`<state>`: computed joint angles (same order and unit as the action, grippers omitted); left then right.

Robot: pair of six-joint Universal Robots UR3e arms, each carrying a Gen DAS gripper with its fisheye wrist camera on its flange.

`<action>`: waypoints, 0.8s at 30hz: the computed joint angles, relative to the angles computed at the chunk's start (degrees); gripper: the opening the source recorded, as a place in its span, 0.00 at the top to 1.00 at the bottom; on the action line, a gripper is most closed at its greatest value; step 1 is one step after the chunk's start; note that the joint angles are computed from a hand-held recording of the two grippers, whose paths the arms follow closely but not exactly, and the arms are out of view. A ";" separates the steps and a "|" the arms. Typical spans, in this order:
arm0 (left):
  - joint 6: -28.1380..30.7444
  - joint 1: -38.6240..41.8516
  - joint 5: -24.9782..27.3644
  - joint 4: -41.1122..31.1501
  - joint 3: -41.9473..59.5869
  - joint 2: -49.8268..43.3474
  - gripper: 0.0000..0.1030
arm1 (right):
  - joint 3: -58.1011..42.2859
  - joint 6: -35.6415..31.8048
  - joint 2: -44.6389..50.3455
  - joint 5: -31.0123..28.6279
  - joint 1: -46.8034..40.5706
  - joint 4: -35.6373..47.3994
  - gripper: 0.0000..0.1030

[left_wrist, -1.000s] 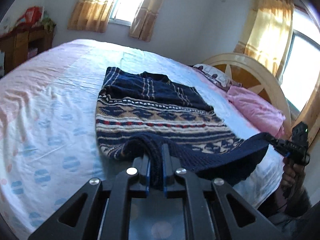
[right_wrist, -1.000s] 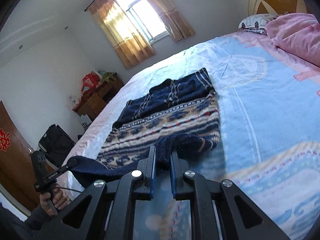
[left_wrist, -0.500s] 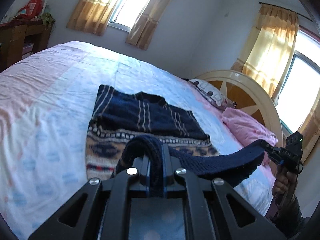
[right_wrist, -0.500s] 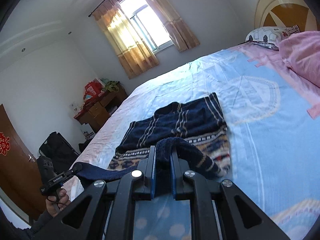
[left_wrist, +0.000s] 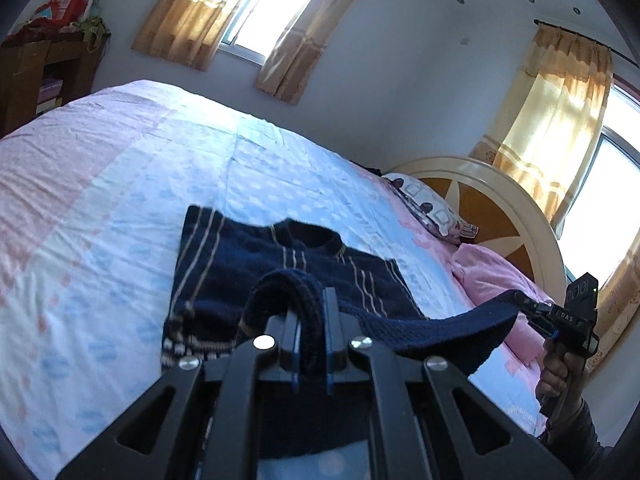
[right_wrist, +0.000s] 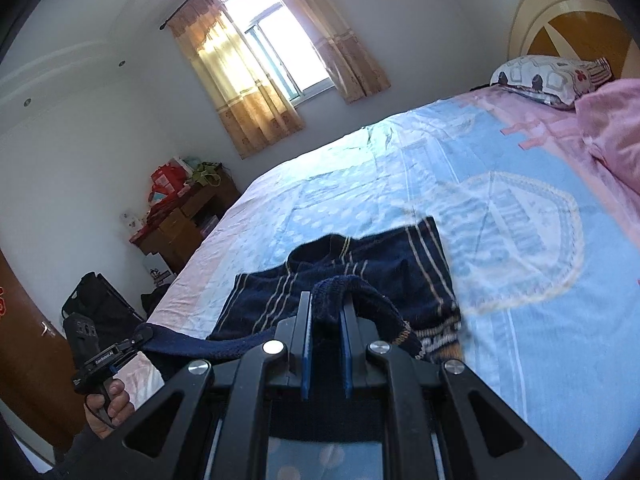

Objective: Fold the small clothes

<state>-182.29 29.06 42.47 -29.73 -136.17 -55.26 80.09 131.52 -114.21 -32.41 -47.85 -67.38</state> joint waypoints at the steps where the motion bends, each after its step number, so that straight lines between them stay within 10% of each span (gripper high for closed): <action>1: -1.30 -1.41 1.13 3.12 1.59 -3.72 0.92 | 0.57 3.63 1.19 -0.54 1.91 -4.98 0.89; 11: -7.84 -7.40 5.78 15.20 14.78 -26.41 0.92 | -4.66 26.84 18.25 -10.32 17.37 -36.11 0.89; 24: -11.46 -10.44 9.07 17.22 27.54 -45.80 0.92 | -20.49 35.42 40.70 -20.69 27.84 -43.30 0.89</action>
